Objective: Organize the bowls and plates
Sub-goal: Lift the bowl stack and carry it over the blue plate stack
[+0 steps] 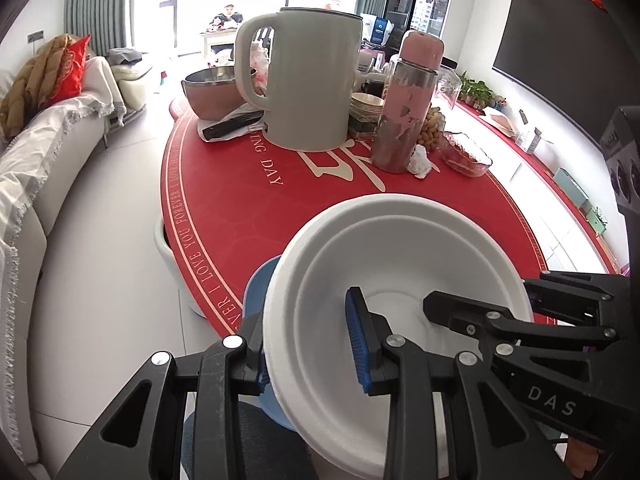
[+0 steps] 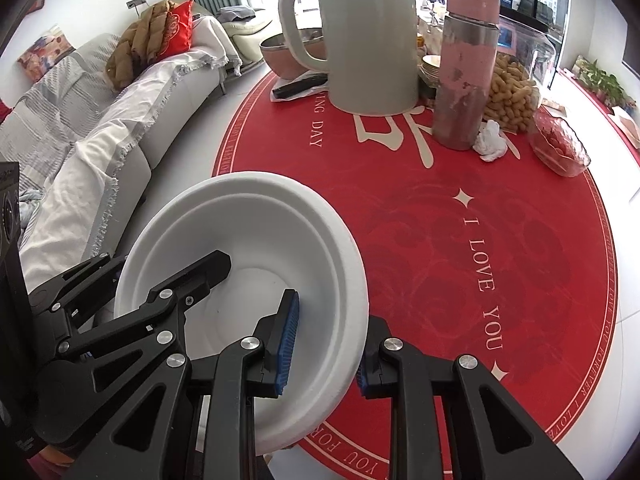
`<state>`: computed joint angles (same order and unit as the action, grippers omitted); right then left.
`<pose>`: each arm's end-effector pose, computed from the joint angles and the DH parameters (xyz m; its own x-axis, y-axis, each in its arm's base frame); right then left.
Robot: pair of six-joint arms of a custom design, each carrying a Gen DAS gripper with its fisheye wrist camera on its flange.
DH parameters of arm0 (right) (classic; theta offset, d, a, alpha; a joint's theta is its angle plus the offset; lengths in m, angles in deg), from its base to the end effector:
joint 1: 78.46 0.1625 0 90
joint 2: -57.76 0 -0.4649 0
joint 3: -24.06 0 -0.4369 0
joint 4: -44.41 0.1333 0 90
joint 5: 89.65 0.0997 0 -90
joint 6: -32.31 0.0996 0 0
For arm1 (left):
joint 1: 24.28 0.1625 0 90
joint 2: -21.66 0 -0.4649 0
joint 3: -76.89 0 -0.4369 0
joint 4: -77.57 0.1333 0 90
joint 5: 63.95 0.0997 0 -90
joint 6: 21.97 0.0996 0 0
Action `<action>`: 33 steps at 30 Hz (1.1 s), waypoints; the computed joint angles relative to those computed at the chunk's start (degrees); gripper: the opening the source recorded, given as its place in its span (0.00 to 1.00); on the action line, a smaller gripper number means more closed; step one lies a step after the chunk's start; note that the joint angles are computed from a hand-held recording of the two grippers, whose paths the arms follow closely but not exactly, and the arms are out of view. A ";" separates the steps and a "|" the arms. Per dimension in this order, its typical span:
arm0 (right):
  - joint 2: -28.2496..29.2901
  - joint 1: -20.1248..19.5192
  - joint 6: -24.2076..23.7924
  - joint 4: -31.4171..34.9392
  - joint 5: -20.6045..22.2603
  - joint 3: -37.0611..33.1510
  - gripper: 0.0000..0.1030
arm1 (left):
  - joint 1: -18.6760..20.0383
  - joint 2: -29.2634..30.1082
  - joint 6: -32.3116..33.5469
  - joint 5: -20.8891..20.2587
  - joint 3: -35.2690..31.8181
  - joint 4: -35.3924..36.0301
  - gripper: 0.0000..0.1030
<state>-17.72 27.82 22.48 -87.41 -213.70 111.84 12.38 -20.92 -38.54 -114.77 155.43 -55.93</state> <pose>0.2625 -0.6222 0.4968 -0.8182 -0.1105 0.5642 -0.3893 0.8286 -0.4023 -0.5286 -0.6380 0.1570 -0.7341 0.3798 -0.5629 0.6113 0.7305 -0.3044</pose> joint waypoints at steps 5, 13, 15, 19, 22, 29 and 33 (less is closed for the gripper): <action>0.36 0.18 0.11 0.40 -0.08 -0.20 0.25 | 0.11 -0.24 -0.25 0.16 0.34 0.01 0.34; 0.83 0.37 0.14 0.79 -0.40 -0.47 0.25 | 0.29 -0.55 -0.64 0.10 0.68 0.08 0.34; 0.91 0.37 0.18 0.89 -0.45 -0.48 0.25 | 0.35 -0.64 -0.71 0.04 0.81 0.09 0.34; 1.03 0.40 0.22 1.03 -0.56 -0.50 0.25 | 0.51 -0.69 -0.78 -0.06 0.92 0.03 0.34; 1.12 0.40 0.33 1.22 -0.67 -0.56 0.25 | 0.59 -0.69 -0.79 -0.17 0.98 0.08 0.34; 1.25 0.32 0.80 1.69 -0.78 -0.68 0.25 | 0.63 -0.72 -0.91 -0.35 1.10 0.42 0.34; 1.23 0.23 0.83 1.88 -0.62 -0.72 0.25 | 0.63 -0.70 -0.85 -0.34 1.06 0.40 0.34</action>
<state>-16.50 28.05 23.31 -85.53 -214.32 111.12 13.01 -21.62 -39.39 -115.11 156.48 -55.53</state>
